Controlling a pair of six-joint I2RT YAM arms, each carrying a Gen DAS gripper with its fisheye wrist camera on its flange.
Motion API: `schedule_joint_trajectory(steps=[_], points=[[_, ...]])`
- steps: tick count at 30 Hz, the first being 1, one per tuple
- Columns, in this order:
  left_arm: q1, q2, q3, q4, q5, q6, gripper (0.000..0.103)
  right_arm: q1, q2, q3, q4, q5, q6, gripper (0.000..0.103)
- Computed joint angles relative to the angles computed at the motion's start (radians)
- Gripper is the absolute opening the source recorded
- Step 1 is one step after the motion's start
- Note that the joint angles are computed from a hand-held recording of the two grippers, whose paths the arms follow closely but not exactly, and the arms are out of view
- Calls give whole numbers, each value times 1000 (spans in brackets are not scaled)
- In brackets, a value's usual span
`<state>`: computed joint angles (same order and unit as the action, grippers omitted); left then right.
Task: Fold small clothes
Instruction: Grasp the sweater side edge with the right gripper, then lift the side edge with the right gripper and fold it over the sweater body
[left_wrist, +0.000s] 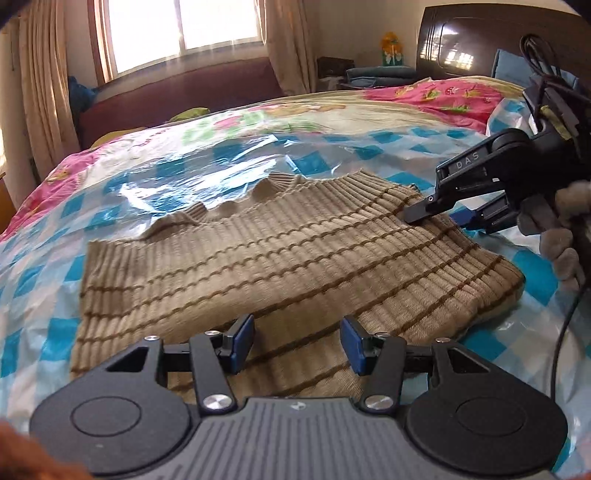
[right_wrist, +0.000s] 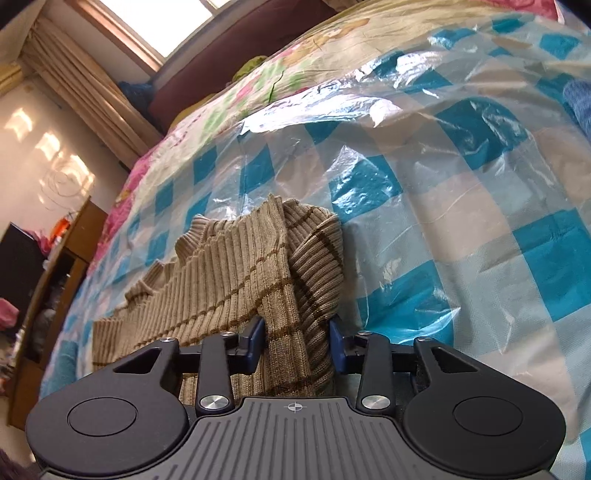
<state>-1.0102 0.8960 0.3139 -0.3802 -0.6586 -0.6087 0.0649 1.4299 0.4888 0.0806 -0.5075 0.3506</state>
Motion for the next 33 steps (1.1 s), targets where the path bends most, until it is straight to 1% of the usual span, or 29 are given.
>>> schedule_joint_trajectory(steps=[2,4,7,9,11,13,14,15,17,18,19,21,22,23,24,25,28,31,33], points=[[6,43,11,43,-14,3,54,-18,11,-4,18,-30,0,36],[17,34,11,72,-17,18,54,-40,22,-12,43,-71,1,36],[63,92,19,132,33,62,54,-73,63,2,55,-152,-14,37],[97,158,25,171,70,66,54,-64,88,12,63,-151,-1,38],[94,165,30,171,68,48,54,-38,97,13,68,-125,5,37],[79,135,30,164,55,48,54,-19,72,14,42,-96,-8,34],[73,123,29,163,48,53,54,-28,57,12,33,-109,5,26],[74,127,32,164,46,60,54,-50,46,5,38,-148,37,24],[93,167,43,167,72,70,54,-99,24,-21,78,-225,94,20],[90,183,44,168,74,63,54,-104,20,-26,87,-231,116,19],[66,175,41,160,55,47,54,-93,20,-21,73,-210,121,19],[0,95,30,122,25,28,54,-63,17,-6,41,-154,107,19],[-46,59,26,105,1,27,54,-65,15,-6,43,-162,116,19],[-94,56,31,89,-33,14,54,-71,10,-7,44,-177,127,18],[-141,73,40,85,-61,3,54,-77,-1,-6,40,-190,133,18],[-179,96,42,108,-71,8,54,-76,-10,-4,32,-192,136,18],[-274,244,64,209,-118,64,54,-71,-24,13,-17,-174,116,18],[-348,415,105,303,-196,148,57,-77,2,27,-30,-178,118,18],[-360,536,148,340,-237,212,57,-84,20,33,-35,-183,116,18]])
